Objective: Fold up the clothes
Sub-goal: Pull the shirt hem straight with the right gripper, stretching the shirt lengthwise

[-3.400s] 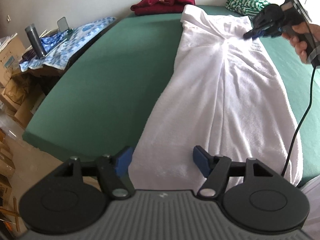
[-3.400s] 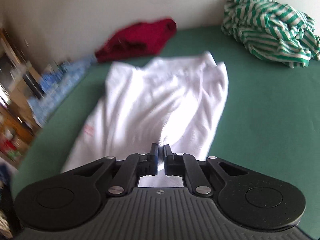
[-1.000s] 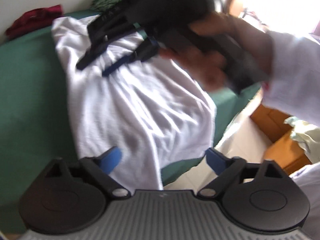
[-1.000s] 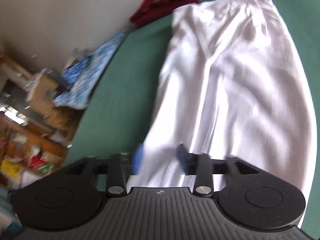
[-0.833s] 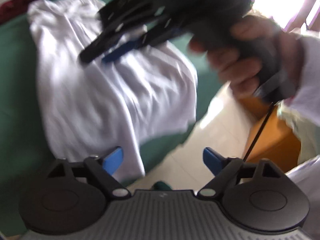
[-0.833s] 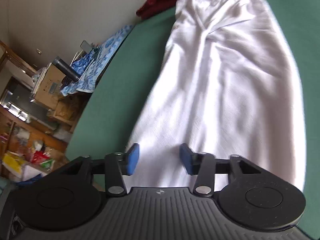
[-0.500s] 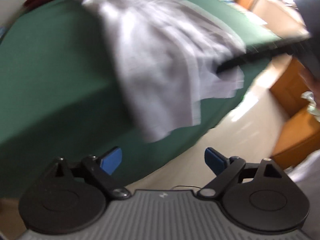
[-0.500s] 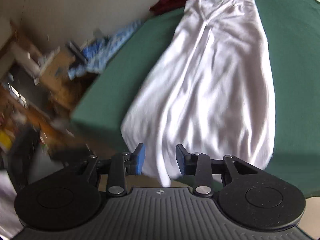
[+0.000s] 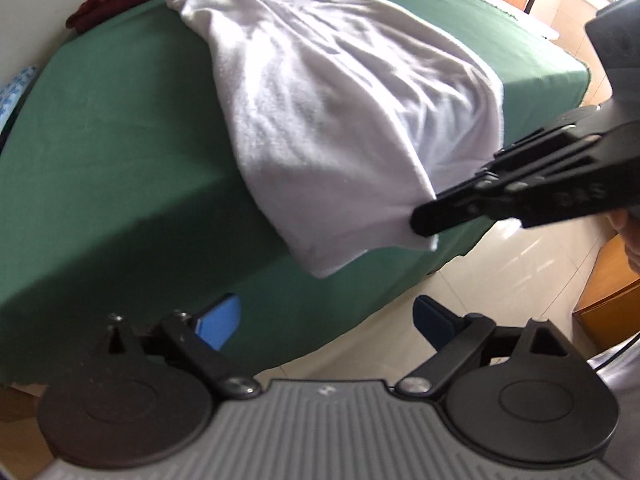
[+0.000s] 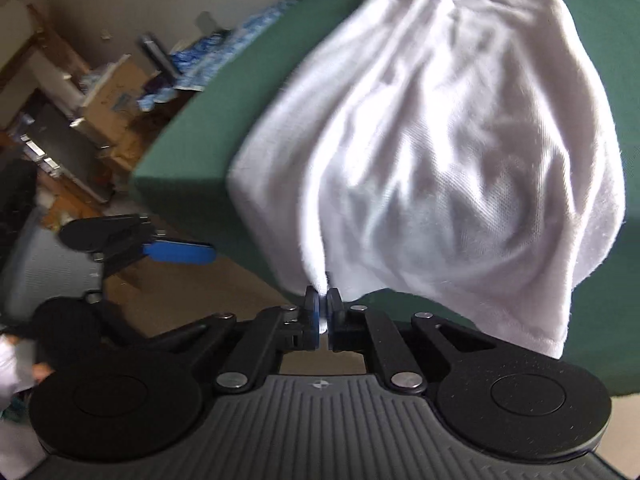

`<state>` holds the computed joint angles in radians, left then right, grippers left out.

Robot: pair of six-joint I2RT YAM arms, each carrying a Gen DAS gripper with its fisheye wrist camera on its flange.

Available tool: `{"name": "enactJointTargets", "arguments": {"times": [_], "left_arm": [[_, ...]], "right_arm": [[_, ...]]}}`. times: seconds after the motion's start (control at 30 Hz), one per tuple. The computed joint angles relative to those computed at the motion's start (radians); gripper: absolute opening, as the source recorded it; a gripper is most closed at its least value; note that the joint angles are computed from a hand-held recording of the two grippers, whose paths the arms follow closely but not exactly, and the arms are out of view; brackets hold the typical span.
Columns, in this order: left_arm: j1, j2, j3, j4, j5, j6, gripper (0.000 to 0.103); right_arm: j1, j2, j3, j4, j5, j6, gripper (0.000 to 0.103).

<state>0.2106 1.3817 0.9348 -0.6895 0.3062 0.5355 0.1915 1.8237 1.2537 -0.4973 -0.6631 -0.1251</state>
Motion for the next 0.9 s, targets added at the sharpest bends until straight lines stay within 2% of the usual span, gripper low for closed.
{"name": "enactJointTargets", "arguments": {"times": [0.17, 0.33, 0.47, 0.57, 0.67, 0.7, 0.73, 0.77, 0.9], "left_arm": [[-0.017, 0.005, -0.026, 0.038, -0.035, -0.012, 0.098], [-0.024, 0.022, -0.004, 0.064, -0.020, -0.001, 0.098], [-0.017, 0.065, 0.034, 0.090, -0.005, 0.027, 0.098], [0.010, 0.123, 0.085, 0.085, 0.031, 0.029, 0.097], [0.018, 0.169, 0.120, 0.071, 0.072, 0.013, 0.095], [-0.005, 0.191, 0.124, 0.095, 0.064, -0.009, 0.095], [-0.014, 0.199, 0.127, 0.099, 0.062, -0.008, 0.095], [-0.022, 0.207, 0.130, 0.101, 0.061, -0.005, 0.095], [-0.037, 0.238, 0.141, 0.084, 0.083, -0.004, 0.095]], "right_arm": [[0.034, -0.015, -0.031, 0.029, 0.082, -0.026, 0.004], [0.042, 0.027, 0.003, 0.019, 0.090, -0.017, 0.005], [0.014, -0.021, -0.011, 0.029, 0.092, 0.001, 0.023], [-0.010, -0.064, -0.027, 0.055, 0.090, 0.029, 0.023], [0.005, -0.056, -0.028, 0.145, 0.095, 0.102, 0.023], [0.011, -0.045, -0.022, 0.164, 0.098, 0.122, 0.024], [0.012, -0.033, -0.017, 0.167, 0.098, 0.140, 0.027], [0.013, -0.022, -0.012, 0.170, 0.097, 0.157, 0.038], [0.013, -0.009, -0.028, 0.215, 0.082, 0.211, 0.040]]}}
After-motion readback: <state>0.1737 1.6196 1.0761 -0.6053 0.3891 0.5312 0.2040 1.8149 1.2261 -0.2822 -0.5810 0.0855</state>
